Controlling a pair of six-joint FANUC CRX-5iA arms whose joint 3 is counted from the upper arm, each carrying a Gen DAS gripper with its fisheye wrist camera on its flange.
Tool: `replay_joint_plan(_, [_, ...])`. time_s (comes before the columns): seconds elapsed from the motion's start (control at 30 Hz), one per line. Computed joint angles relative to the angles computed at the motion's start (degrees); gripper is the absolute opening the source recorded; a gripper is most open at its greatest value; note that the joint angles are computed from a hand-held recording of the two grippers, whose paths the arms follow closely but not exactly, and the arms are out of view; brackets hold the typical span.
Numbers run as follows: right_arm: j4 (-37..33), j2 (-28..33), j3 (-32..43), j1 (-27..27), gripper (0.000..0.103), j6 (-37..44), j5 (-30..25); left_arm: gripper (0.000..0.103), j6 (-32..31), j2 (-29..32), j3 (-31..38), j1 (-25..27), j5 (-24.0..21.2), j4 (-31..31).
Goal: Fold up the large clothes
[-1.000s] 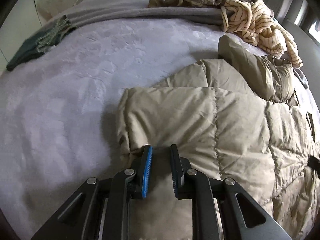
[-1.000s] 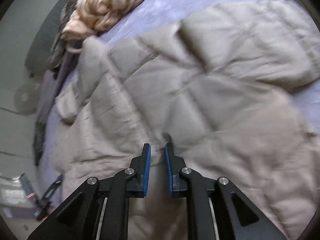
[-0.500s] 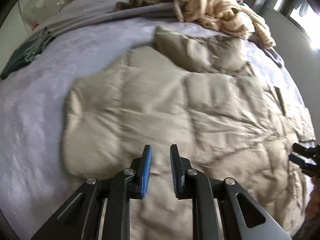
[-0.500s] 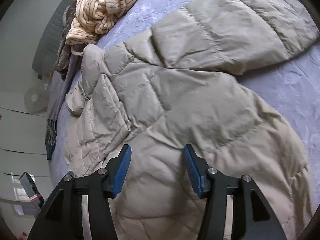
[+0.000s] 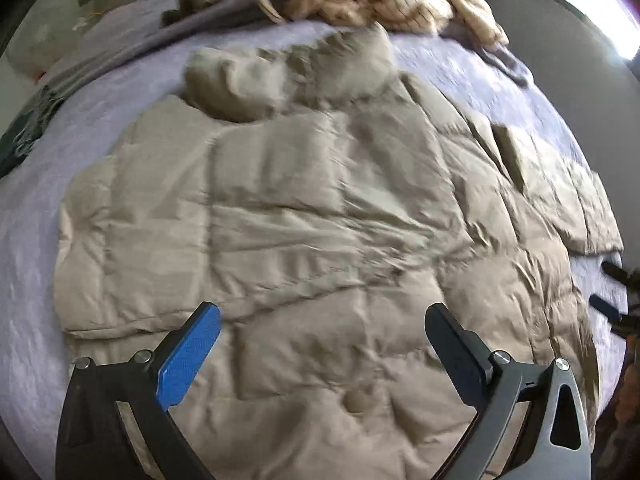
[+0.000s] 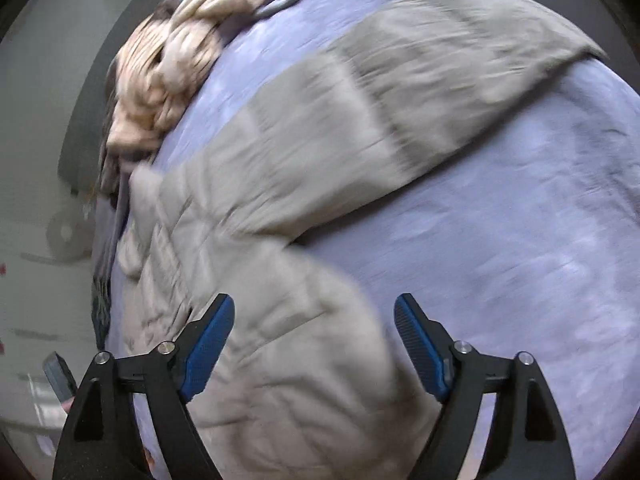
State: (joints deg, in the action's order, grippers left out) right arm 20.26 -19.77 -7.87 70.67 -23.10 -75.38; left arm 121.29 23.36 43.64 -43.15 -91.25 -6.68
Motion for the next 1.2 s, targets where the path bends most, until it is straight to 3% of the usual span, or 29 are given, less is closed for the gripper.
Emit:
replay_joint_plan(0.03, [1.5, -2.3, -2.5, 0.2, 0.103, -2.5, 0.6, 0.102, 0.1, 0.9, 1.5, -0.6, -0.8, -0.5])
replay_joint_plan(0.2, [5.2, -8.6, -9.6, 1.3, 0.103, -10.0, 0.1, 0.102, 0.2, 5.3, 7.8, -2.5, -3.5, -0.6])
replay_joint_plan(0.33, [4.3, -12.2, -12.1, -1.7, 0.103, -10.0, 0.3, 0.102, 0.0, 9.3, 13.8, -3.4, -5.8, -0.3])
replay_joint_plan(0.43, [7.4, -16.2, -16.0, -3.8, 0.103, -14.1, 2.2, 0.102, -0.1, 11.9, 18.3, -4.0, -7.8, -0.4])
replay_joint_plan(0.67, [16.5, -22.6, -24.8, -11.3, 0.103, -26.7, 11.9, 0.102, -0.7, 16.1, 26.1, -4.7, -11.0, -1.3])
replay_joint_plan(0.8, [17.9, -24.1, -27.2, -16.3, 0.101, -29.7, 18.2, 0.102, -1.5, 17.1, 29.0, -5.2, -12.8, -3.3])
replay_joint_plan(0.83, [18.1, -24.2, -27.7, -17.2, 0.091, -31.0, 19.6, 0.102, -1.2, 16.9, 28.9, -5.3, -12.8, -3.3])
replay_joint_plan(0.87, [18.1, -24.5, -28.3, -18.3, 0.067, -32.5, 21.2, 0.102, -1.0, 16.4, 27.9, -5.1, -12.3, -3.0])
replay_joint_plan(0.9, [17.3, -24.5, -28.5, -19.2, 0.053, -32.9, 22.4, 0.102, -0.6, 15.8, 27.1, -4.9, -11.9, -2.8])
replay_joint_plan(0.93, [16.4, -24.5, -28.5, -19.6, 0.025, -33.2, 23.0, 0.102, -0.2, 15.5, 26.7, -4.9, -11.7, -2.9])
replay_joint_plan(0.97, [16.2, -24.3, -28.5, -20.0, 0.012, -33.2, 23.8, 0.102, 0.1, 14.9, 25.9, -4.9, -11.4, -3.1])
replay_joint_plan(1.07, [16.9, -22.6, -26.7, -20.4, 0.009, -30.7, 25.7, 0.102, 1.1, 12.6, 22.4, -4.7, -10.1, -3.8])
replay_joint_plan(1.2, [12.1, -15.2, -17.2, -21.8, 0.009, -14.6, 27.0, 0.102, 3.0, 8.8, 17.0, -3.7, -8.0, -4.4])
